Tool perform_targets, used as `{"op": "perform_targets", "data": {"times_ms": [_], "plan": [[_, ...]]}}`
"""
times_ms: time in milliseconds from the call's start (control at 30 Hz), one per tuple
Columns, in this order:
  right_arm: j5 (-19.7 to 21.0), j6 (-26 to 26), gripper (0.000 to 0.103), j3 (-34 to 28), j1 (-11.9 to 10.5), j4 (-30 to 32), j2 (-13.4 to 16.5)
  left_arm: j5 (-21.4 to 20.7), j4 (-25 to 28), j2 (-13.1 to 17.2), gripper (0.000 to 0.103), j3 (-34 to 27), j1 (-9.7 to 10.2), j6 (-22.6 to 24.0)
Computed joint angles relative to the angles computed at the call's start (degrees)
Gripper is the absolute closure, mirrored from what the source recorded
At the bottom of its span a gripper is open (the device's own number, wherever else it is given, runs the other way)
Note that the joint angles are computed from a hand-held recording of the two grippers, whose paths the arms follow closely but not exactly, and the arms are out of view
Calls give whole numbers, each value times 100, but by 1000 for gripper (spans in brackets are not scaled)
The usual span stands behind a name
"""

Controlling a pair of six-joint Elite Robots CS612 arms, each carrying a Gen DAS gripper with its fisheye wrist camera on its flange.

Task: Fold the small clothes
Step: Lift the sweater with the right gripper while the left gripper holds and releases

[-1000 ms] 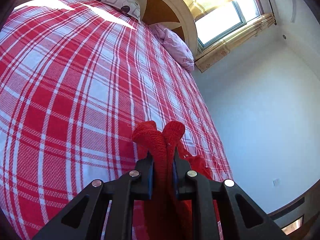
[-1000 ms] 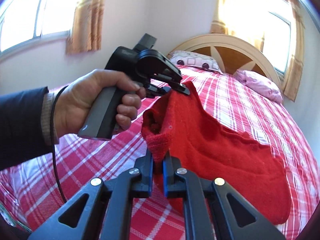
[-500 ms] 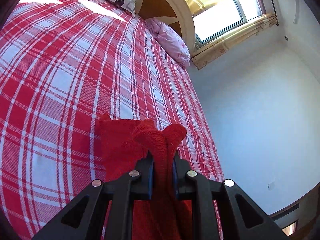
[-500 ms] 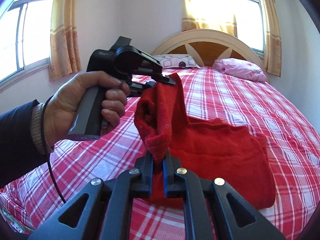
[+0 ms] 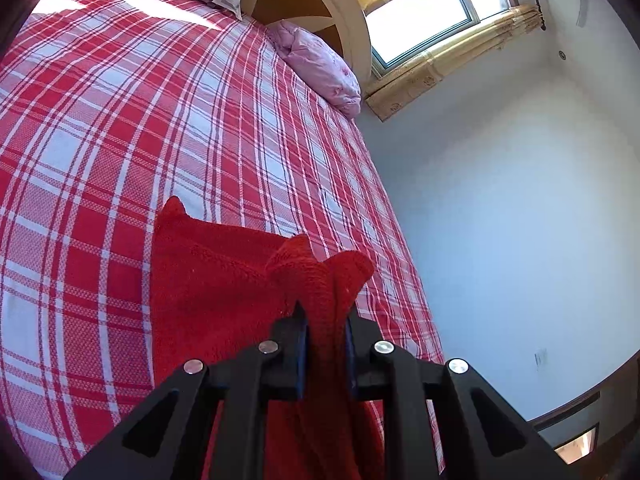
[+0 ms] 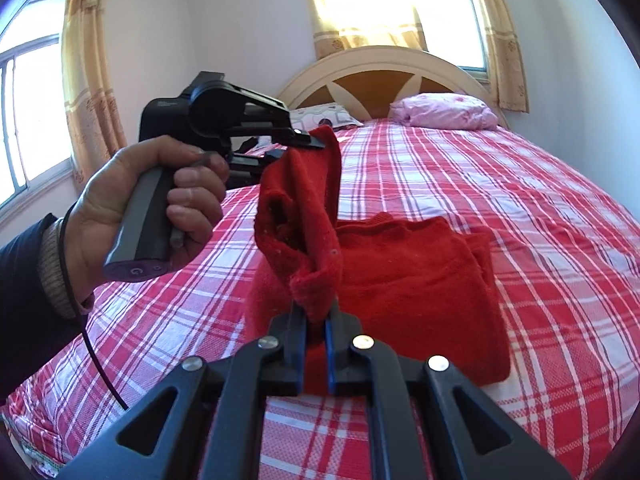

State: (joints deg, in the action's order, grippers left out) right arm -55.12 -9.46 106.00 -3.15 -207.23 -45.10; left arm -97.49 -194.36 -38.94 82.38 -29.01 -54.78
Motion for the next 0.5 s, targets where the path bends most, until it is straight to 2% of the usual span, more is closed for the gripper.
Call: {"op": "perform_targets", "data": {"times_ms": [500], "plan": [[288, 832, 94, -64, -402, 293, 87, -133, 1114, 421, 88, -921, -196, 374]]}}
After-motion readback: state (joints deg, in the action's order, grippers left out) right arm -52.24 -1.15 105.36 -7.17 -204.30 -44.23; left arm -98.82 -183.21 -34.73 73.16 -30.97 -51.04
